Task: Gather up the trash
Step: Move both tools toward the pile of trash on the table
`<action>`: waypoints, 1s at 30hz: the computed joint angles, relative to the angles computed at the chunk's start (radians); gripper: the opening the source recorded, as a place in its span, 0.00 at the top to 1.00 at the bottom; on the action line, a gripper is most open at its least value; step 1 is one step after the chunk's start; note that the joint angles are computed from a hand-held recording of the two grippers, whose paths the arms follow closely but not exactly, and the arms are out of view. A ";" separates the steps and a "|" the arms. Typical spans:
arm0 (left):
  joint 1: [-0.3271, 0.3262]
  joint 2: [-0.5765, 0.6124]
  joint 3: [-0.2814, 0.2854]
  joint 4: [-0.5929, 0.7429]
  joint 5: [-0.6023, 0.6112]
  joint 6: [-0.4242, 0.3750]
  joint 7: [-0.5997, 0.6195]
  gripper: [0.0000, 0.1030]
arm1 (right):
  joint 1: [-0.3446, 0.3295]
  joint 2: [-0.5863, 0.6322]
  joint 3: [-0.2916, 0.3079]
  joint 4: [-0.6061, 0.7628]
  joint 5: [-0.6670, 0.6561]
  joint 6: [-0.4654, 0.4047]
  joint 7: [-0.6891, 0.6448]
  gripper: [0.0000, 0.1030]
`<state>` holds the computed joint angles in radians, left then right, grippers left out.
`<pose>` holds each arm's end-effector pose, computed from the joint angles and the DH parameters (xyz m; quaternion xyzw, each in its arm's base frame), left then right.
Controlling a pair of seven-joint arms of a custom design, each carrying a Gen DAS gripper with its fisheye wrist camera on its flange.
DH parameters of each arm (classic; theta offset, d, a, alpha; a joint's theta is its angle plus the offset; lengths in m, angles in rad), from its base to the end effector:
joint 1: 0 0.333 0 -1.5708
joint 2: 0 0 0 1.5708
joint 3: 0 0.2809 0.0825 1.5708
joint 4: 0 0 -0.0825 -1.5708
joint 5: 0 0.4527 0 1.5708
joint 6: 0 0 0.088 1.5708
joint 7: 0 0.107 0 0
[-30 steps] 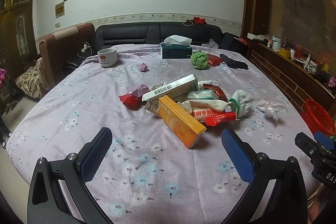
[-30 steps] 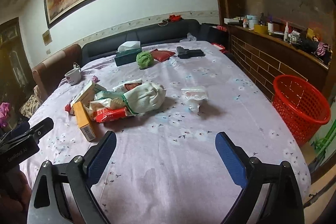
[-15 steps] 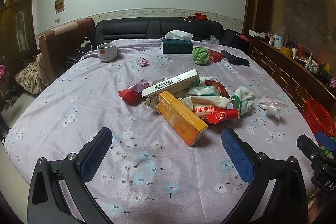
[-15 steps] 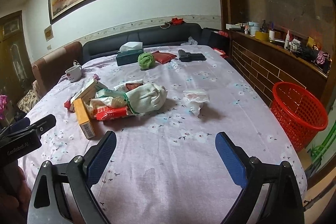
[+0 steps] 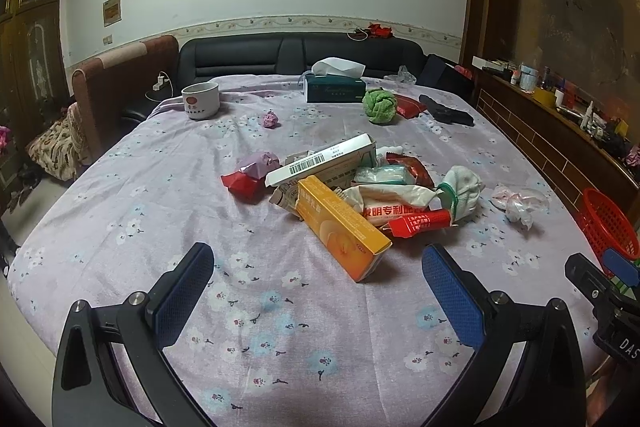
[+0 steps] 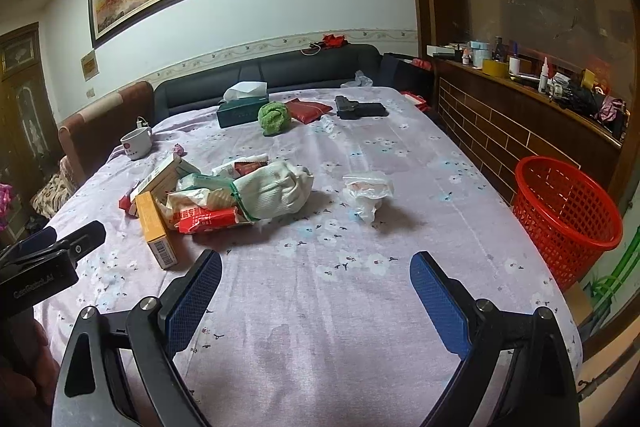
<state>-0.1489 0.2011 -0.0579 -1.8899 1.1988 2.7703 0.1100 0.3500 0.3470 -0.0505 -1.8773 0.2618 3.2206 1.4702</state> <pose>0.6701 -0.1802 0.3872 -0.7039 0.5432 -0.2947 0.3500 0.6929 0.1909 0.3732 -0.6635 0.5764 -0.2649 0.3968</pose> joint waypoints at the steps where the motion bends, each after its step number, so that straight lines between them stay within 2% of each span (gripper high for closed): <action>1: 0.000 0.001 0.000 0.001 -0.001 0.000 0.001 0.00 | -0.007 -0.001 0.007 0.000 0.002 0.000 -0.002 0.05; 3: -0.001 0.002 -0.001 0.002 -0.004 0.002 0.006 0.00 | 0.009 -0.001 -0.012 -0.001 0.001 0.000 0.005 0.05; 5: -0.002 0.002 0.000 0.003 -0.002 0.000 0.004 0.00 | -0.003 -0.002 0.001 -0.002 0.004 0.002 0.001 0.05; 8: -0.002 0.004 -0.002 0.004 -0.014 -0.003 0.017 0.00 | 0.014 0.000 -0.017 -0.001 0.001 0.003 0.006 0.05; 10: -0.002 0.004 -0.002 0.004 -0.021 -0.002 0.021 0.00 | -0.006 0.000 0.004 0.002 0.003 -0.006 -0.002 0.05; 18: 0.008 0.017 0.001 0.004 -0.085 0.024 0.063 0.00 | 0.010 0.005 -0.015 0.003 -0.001 -0.003 0.013 0.05; 22: 0.031 0.037 -0.004 0.005 -0.208 0.077 0.160 0.00 | 0.021 0.007 -0.028 0.004 -0.005 -0.008 0.021 0.05; 26: 0.071 0.071 -0.024 0.014 -0.423 0.156 0.318 0.00 | 0.008 0.007 -0.015 0.002 -0.006 -0.008 0.023 0.05; 30: 0.091 0.126 -0.049 0.073 -0.598 0.172 0.464 0.00 | -0.005 0.011 -0.001 0.004 -0.006 -0.011 0.015 0.05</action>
